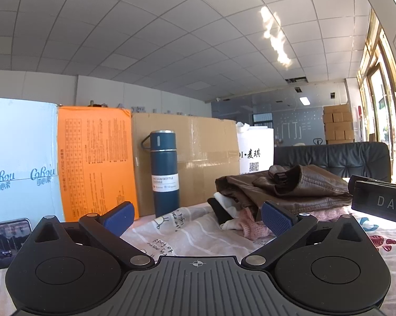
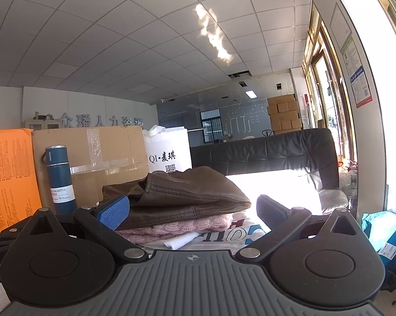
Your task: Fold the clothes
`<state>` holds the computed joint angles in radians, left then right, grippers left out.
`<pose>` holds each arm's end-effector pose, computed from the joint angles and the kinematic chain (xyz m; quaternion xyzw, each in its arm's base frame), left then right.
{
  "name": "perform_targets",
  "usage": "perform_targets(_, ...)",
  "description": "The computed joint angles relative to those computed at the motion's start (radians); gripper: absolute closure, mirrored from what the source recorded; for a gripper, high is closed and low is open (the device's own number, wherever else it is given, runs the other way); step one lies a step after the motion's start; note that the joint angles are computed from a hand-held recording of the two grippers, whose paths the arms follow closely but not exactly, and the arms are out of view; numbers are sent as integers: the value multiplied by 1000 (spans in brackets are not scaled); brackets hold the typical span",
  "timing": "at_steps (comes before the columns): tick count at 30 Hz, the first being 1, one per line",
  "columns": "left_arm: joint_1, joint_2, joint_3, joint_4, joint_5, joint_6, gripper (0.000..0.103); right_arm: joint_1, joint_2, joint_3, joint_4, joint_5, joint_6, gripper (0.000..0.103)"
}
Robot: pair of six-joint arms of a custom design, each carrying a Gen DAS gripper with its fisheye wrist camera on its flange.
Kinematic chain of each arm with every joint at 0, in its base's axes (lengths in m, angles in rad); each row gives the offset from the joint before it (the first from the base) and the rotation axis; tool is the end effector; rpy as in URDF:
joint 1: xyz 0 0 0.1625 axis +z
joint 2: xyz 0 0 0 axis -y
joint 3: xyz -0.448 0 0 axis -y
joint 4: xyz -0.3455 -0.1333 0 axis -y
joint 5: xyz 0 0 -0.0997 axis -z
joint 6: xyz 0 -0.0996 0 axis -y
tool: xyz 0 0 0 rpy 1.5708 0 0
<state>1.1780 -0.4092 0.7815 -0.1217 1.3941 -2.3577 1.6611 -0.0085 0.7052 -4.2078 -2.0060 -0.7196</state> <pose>-0.1681 -0.7997 0.0942 0.3917 0.6846 -0.5856 0.1871 0.1596 -0.7498 0.0702 0.0537 -0.5774 0.7282 0.3653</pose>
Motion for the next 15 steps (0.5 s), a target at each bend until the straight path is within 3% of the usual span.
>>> perform_targets(15, -1, 9, -27, 30, -11, -15, 0, -6, -9, 8, 42, -7, 37, 0)
